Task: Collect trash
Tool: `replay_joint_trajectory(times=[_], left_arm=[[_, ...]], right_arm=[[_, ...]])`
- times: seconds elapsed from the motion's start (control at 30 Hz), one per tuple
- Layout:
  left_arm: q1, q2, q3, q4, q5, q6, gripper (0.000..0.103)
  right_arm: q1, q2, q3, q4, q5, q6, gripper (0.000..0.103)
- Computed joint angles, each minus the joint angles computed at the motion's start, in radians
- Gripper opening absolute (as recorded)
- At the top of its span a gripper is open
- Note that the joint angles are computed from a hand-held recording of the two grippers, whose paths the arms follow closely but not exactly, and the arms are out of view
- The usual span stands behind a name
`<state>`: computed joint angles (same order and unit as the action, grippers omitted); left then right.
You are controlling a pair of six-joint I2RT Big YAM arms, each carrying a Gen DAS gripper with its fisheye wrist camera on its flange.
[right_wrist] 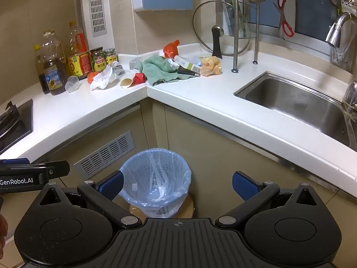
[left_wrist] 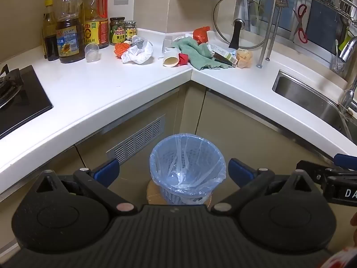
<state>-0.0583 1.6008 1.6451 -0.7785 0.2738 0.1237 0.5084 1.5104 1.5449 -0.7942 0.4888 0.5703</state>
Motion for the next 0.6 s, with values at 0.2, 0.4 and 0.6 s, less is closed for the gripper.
replay_joint_trajectory(times=[0.2,0.4,0.6], left_arm=[[0.011,0.011,0.010,-0.008,0.036,-0.019,0.103],[0.003,-0.002,0.000,0.004,0.026,-0.016,0.103],[0.003,-0.003,-0.002,0.007,0.026,-0.016,0.103]], right_arm=[[-0.001,-0.006,-0.006,0.001,0.001,-0.001,0.103],[-0.002,-0.002,-0.002,0.002,0.001,-0.005,0.103],[-0.002,-0.009,-0.007,0.004,0.003,-0.005,0.103]])
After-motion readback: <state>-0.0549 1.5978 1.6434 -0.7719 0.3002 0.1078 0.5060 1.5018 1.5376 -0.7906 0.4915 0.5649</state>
